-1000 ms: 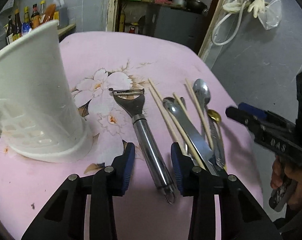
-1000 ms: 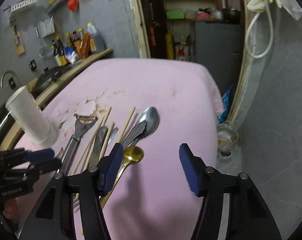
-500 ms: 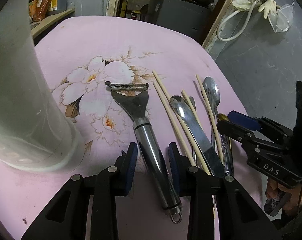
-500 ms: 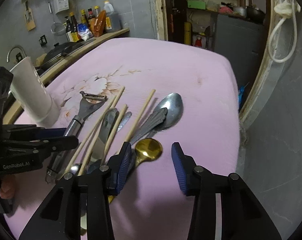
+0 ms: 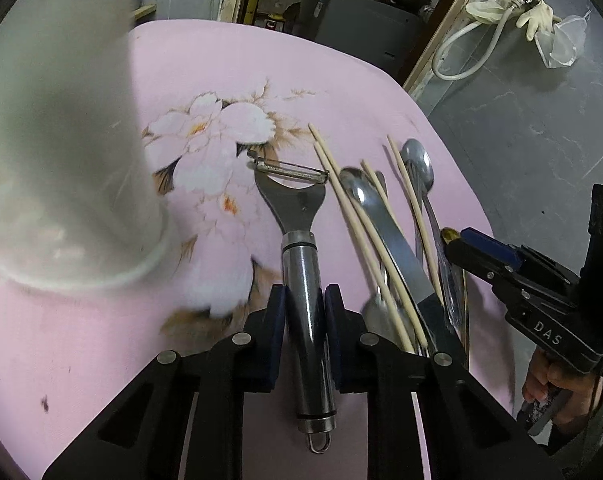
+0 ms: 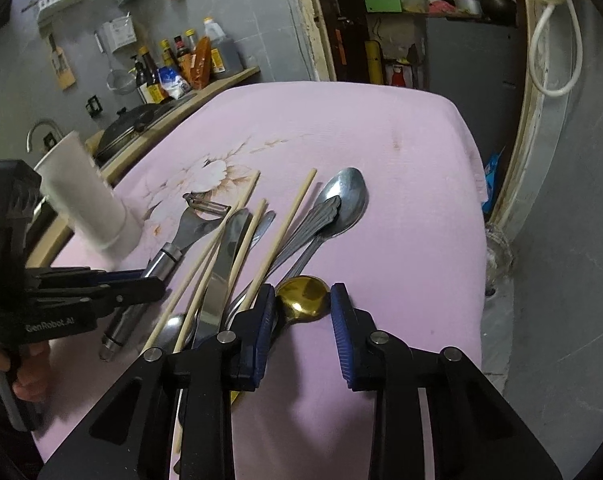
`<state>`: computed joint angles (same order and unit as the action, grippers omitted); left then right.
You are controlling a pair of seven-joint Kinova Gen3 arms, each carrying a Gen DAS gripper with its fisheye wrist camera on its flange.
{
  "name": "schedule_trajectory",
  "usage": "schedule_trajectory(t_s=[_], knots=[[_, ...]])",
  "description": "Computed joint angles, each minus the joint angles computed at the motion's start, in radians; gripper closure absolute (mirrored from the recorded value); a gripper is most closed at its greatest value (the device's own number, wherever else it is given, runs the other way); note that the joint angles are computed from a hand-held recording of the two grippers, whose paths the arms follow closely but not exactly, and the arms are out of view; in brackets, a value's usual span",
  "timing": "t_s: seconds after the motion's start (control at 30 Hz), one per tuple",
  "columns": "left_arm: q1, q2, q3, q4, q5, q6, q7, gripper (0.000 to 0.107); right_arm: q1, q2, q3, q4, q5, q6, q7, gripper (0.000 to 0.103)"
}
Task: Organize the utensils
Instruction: 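Grasp the metal peeler with the left tool while the right tool reaches for the gold spoon, then grasp the gold spoon with the right tool while the left tool lifts the peeler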
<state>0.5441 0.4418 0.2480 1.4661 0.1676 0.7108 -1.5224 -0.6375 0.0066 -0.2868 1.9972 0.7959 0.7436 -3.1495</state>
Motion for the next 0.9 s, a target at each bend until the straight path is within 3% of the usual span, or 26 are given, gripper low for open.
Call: schedule_trajectory(t_s=[0.37, 0.6, 0.9], knots=[[-0.102, -0.146, 0.032, 0.171, 0.112, 0.011, -0.141, 0.093, -0.107, -0.009, -0.075, -0.006, 0.007, 0.156, -0.085, 0.077], [-0.003, -0.119, -0.007, 0.095, -0.036, 0.075, -0.088, 0.091, -0.160, 0.028, -0.083, -0.042, 0.014, 0.249, -0.092, 0.076], [0.128, -0.034, -0.050, -0.027, -0.270, 0.148, -0.037, 0.086, -0.217, 0.076, -0.061, -0.083, 0.017, 0.318, -0.060, 0.065]])
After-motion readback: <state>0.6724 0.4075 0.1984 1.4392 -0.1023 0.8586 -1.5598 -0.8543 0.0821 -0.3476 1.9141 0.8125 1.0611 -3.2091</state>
